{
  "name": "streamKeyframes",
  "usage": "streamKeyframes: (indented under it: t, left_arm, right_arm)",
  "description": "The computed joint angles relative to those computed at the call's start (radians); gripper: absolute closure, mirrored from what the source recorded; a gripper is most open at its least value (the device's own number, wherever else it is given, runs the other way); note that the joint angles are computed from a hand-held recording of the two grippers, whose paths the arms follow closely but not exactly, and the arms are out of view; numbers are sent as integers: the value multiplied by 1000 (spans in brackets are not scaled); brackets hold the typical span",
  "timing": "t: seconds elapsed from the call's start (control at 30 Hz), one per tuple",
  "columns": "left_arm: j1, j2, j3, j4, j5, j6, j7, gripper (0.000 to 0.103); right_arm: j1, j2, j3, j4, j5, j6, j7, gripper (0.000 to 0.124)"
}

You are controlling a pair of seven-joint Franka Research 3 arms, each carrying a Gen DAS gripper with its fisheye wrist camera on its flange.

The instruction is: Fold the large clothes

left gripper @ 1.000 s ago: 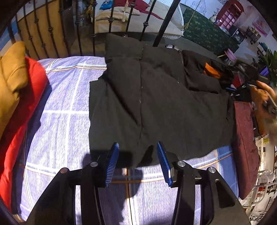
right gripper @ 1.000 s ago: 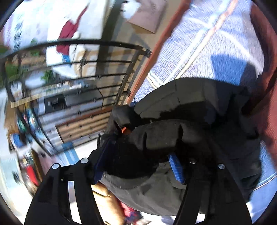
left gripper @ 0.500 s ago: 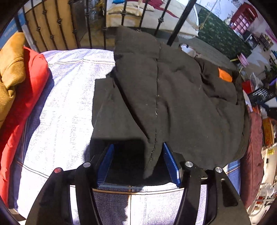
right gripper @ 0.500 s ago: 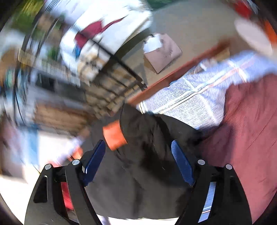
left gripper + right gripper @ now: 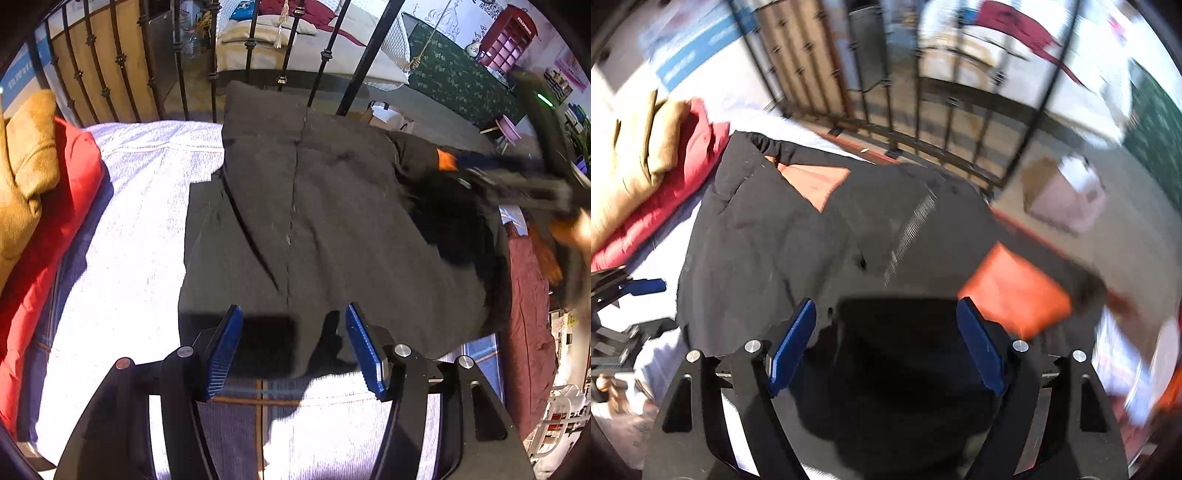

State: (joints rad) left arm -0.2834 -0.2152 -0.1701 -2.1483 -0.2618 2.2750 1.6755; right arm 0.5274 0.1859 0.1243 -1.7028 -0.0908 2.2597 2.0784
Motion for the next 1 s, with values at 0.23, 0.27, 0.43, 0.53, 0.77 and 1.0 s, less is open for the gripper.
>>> streamKeyframes:
  t: [0.23, 0.27, 0.43, 0.53, 0.77, 1.0]
  left_arm:
    - [16, -80, 19, -80, 39, -17, -7, 46]
    - [18, -85, 22, -85, 43, -17, -12, 46]
    - [21, -71, 24, -72, 57, -11, -32, 46]
    - [2, -46, 15, -43, 48, 15, -2, 46]
    - [-21, 33, -18, 24, 58, 65, 31, 46]
    - [-28, 137, -56, 94, 121, 102, 11, 45]
  right_arm:
    - [21, 165, -13, 238, 35, -284, -206, 108]
    - [42, 158, -33, 238, -28, -271, -167, 109]
    - [94, 199, -99, 302, -256, -328, 83, 112]
    - [68, 228, -78, 321, -181, -318, 95, 109]
    - [117, -23, -82, 22, -353, -161, 463, 53]
    - [55, -270, 14, -313, -216, 2, 505, 53]
